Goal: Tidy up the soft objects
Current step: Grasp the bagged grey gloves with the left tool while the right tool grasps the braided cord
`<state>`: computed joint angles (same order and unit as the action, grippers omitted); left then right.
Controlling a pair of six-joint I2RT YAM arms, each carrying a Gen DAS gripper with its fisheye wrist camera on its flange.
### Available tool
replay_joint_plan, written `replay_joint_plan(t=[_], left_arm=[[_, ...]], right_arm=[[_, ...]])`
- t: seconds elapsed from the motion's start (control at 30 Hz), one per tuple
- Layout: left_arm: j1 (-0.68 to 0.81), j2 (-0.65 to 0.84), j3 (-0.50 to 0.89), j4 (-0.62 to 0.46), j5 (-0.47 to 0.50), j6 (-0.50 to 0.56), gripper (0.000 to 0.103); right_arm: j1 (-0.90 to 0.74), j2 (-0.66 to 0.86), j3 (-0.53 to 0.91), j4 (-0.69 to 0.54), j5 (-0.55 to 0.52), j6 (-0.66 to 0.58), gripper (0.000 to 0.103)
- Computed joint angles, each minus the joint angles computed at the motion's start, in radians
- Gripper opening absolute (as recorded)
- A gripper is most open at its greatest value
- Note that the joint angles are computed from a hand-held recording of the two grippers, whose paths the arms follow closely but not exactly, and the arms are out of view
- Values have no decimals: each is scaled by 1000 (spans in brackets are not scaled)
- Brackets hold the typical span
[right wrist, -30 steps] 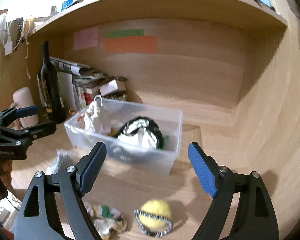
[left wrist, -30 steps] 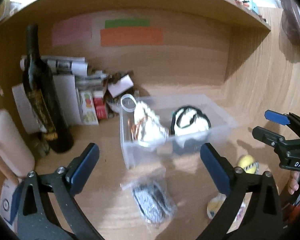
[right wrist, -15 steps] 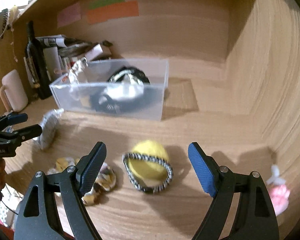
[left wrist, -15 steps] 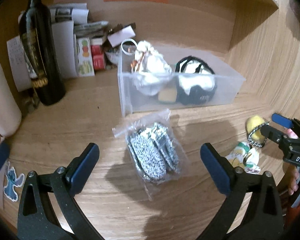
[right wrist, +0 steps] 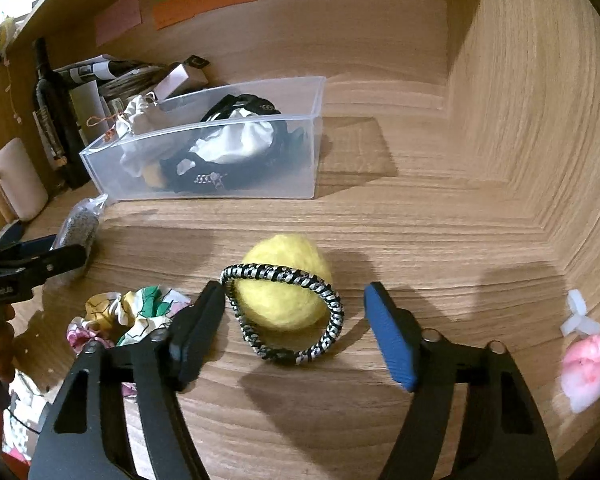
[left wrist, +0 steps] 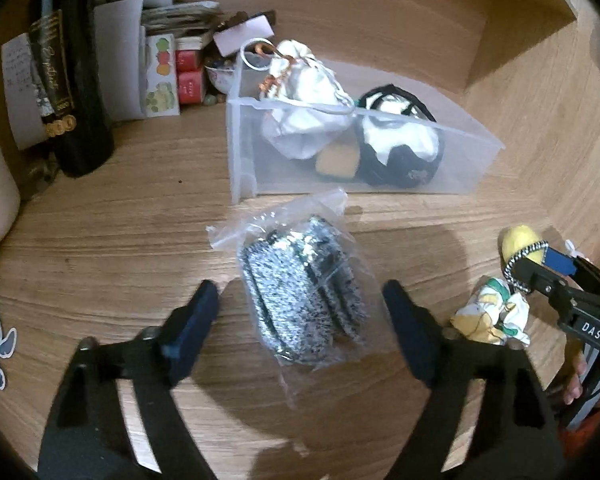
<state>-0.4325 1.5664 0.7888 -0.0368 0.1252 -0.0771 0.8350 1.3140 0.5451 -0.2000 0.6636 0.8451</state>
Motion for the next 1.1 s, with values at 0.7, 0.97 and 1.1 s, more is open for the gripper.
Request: replay_joint_plan(t=[0.7,0.97,1.1], left_arm=[[-26,-65,-61,49,-3,46,30],[-19,-135,-68,66,0,49,29],[-22,-169,-62,77,-8,54,29]], right_arm=[[36,-134,-76,-76,17,79,9],[64,-193,-56,-120,109,82,7],[68,-227,-25,-131,150,38,7]])
